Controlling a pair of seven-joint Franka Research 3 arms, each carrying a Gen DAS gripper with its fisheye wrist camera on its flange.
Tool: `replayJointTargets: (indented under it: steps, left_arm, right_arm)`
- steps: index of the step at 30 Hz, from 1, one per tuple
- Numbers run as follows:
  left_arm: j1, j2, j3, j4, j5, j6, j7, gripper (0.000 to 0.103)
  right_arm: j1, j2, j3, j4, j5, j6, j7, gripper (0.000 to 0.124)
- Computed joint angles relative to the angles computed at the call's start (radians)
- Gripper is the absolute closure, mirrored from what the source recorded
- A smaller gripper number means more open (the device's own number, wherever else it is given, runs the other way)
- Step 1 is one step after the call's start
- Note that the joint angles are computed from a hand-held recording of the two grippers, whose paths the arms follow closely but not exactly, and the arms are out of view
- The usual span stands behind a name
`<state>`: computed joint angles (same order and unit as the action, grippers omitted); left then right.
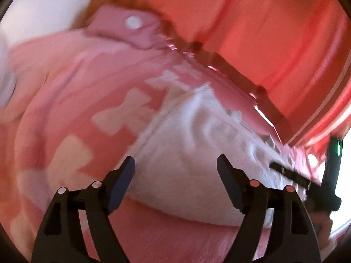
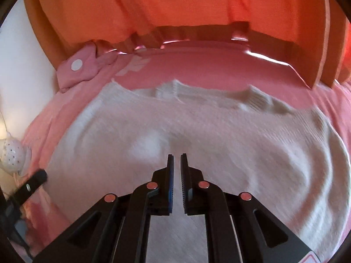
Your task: Fold small clothes
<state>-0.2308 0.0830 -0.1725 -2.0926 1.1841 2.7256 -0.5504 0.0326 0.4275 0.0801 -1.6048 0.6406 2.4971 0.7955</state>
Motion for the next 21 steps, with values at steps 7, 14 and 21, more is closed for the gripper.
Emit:
replayJointTargets:
  steps: [7, 14, 21]
  left_arm:
    - [-0.009, -0.005, 0.0, -0.019, -0.119, -0.085, -0.088, 0.013]
    - [-0.015, 0.019, -0.012, -0.011, -0.141, -0.083, -0.059, 0.012]
    - [-0.012, 0.041, 0.011, 0.036, -0.126, 0.004, -0.014, 0.075]
  right_arm:
    - [-0.027, 0.023, 0.011, -0.003, 0.051, -0.014, -0.003, 0.116]
    - [0.005, 0.021, 0.002, -0.009, 0.021, 0.009, 0.0, 0.11]
    - [-0.011, 0.042, 0.005, 0.036, 0.018, -0.054, 0.052, 0.11]
